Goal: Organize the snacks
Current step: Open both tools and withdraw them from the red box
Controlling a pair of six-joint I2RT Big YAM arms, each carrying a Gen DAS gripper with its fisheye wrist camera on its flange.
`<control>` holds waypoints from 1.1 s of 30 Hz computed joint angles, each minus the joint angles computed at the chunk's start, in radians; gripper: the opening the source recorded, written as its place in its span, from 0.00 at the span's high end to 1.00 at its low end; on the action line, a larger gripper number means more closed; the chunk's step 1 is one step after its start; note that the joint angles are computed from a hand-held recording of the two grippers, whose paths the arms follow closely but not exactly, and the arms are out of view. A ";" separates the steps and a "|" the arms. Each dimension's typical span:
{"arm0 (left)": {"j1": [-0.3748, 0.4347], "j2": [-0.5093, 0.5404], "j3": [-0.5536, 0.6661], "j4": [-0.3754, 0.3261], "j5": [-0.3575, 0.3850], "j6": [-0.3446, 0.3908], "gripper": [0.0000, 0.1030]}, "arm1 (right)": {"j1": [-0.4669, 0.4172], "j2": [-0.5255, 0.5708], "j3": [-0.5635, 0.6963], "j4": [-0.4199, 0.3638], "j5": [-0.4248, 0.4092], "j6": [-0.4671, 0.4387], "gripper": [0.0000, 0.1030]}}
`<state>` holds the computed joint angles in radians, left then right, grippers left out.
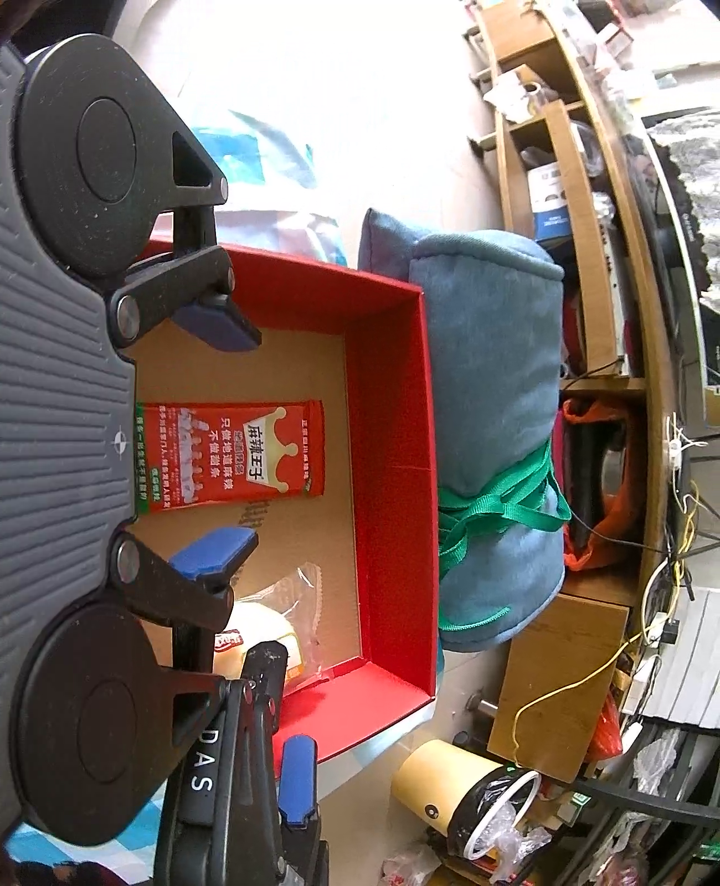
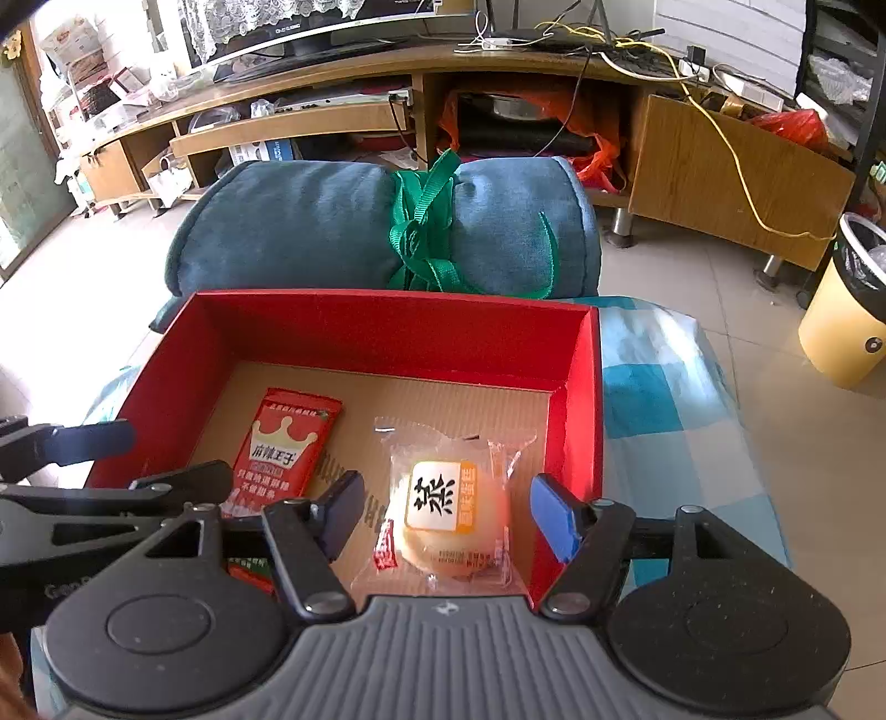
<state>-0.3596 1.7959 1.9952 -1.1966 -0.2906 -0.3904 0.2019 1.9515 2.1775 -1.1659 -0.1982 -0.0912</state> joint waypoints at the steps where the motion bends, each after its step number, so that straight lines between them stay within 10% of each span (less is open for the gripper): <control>1: -0.001 -0.006 -0.006 0.001 -0.002 0.002 0.25 | 0.000 -0.005 -0.005 0.001 -0.001 -0.001 0.40; 33: -0.027 -0.225 -0.347 -0.012 0.145 -0.114 0.17 | -0.013 -0.338 -0.448 0.008 -0.083 -0.094 0.34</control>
<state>-0.3862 1.5712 1.6479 -1.2082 -0.1453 -0.5041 0.1885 1.6131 1.7290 -1.1583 -0.2810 -0.1849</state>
